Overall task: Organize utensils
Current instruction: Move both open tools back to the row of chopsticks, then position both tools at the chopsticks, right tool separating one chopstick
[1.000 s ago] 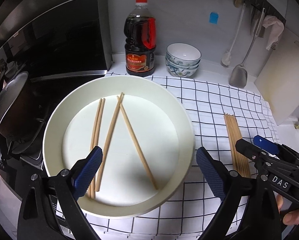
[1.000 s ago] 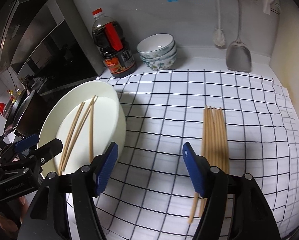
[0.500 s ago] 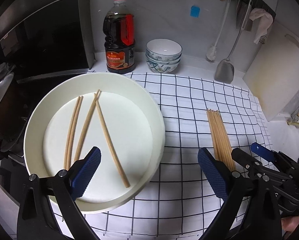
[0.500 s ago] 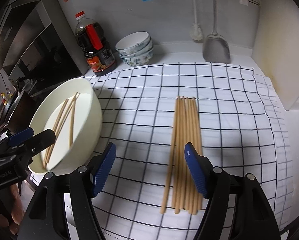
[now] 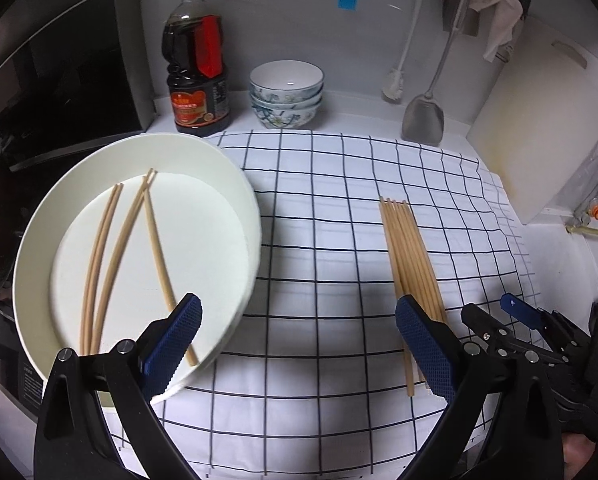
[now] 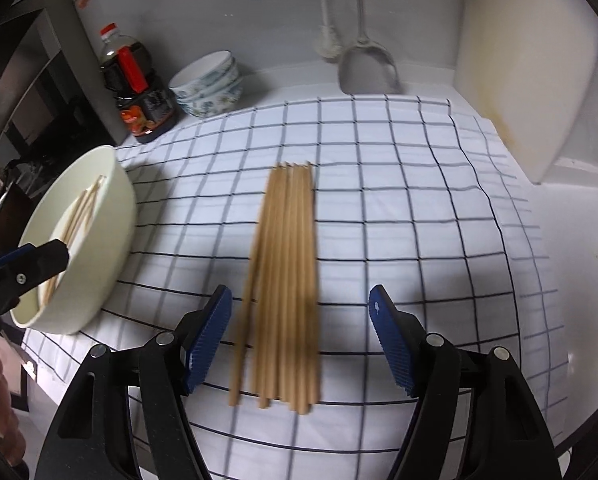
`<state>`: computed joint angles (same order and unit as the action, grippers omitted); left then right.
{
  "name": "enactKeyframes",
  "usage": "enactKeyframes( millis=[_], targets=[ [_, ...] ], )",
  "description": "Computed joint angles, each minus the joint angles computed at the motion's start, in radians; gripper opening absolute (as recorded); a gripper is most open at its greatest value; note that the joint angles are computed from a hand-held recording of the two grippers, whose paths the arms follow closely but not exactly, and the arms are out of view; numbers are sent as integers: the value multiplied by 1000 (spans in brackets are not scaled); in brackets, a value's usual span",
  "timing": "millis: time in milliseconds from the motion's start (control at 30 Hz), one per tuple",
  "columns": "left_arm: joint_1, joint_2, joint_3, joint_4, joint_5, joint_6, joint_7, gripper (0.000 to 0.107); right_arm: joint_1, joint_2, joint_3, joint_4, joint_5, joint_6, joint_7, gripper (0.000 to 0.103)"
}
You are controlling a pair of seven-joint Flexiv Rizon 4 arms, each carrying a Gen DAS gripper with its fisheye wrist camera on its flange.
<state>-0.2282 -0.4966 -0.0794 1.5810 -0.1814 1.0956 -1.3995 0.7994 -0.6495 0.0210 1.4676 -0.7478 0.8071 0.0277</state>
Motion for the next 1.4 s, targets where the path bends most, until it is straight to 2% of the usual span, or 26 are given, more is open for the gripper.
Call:
enactKeyframes(
  millis=[433, 667, 1000, 1400],
  targets=[
    [-46, -49, 5, -29, 51, -22, -17, 96, -27, -3, 1, 66, 9, 38, 16, 68],
    [-65, -76, 4, -38, 66, -13, -18, 96, -34, -23, -2, 57, 12, 44, -17, 68],
    [-83, -116, 18, -72, 79, -37, -49, 96, -35, -50, -2, 29, 31, 11, -90, 68],
    [-83, -139, 19, -97, 85, -64, -71, 96, -23, -37, -5, 51, 10, -7, -95, 68]
  ],
)
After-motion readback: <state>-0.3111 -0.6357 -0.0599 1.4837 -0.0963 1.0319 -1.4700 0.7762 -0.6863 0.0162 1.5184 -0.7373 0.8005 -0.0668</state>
